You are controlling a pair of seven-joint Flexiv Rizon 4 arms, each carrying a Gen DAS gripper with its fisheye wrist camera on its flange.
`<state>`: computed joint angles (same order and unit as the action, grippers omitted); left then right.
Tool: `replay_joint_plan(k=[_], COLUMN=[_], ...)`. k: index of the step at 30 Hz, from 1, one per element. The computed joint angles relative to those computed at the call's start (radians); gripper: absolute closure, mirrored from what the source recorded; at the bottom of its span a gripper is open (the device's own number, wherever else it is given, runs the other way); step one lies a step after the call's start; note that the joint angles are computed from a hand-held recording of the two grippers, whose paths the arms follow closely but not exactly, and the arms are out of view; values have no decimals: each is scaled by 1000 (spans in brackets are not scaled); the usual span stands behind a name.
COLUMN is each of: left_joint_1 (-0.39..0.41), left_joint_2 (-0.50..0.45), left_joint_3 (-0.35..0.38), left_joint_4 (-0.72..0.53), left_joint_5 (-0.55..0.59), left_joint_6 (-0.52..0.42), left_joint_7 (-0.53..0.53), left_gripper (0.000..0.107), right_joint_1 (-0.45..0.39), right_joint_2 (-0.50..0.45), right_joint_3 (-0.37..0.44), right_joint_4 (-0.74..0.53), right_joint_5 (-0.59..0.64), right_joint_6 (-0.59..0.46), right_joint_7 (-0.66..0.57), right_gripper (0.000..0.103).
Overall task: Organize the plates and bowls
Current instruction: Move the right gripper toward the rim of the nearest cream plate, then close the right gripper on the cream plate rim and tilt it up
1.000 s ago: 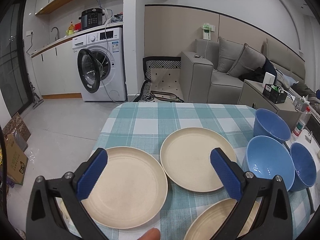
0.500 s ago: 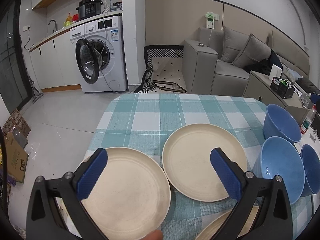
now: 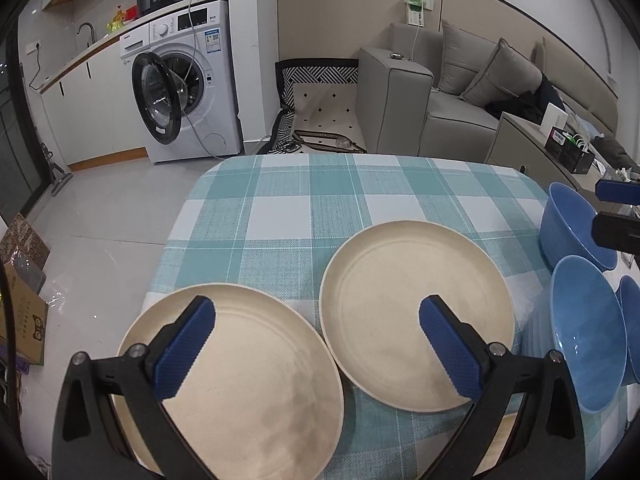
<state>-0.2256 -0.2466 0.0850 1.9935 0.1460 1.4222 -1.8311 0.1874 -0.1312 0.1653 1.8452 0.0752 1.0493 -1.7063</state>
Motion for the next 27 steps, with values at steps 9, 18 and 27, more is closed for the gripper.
replay_joint_plan(k=[9,18,27], left_joint_1=[58,81,52], left_joint_2=[-28,-68,-105], left_joint_3=[-87,-124,-93], left_joint_4=[-9,-30,-85], left_joint_5=[-137,-270,-252], left_joint_6=[-18,-88,-142], left_joint_7=[168,283,303], left_gripper=[23,50,55], right_joint_1=[10,16,18], right_joint_2=[-94,-155,-216], right_joint_3=[-2,-6,-9], right_joint_4=[-95,-144,-203], right_joint_5=[-21,-59,-83], right_joint_6=[-126,-210,-281], right_joint_7=[26,50,69], right_gripper=[18,27,33])
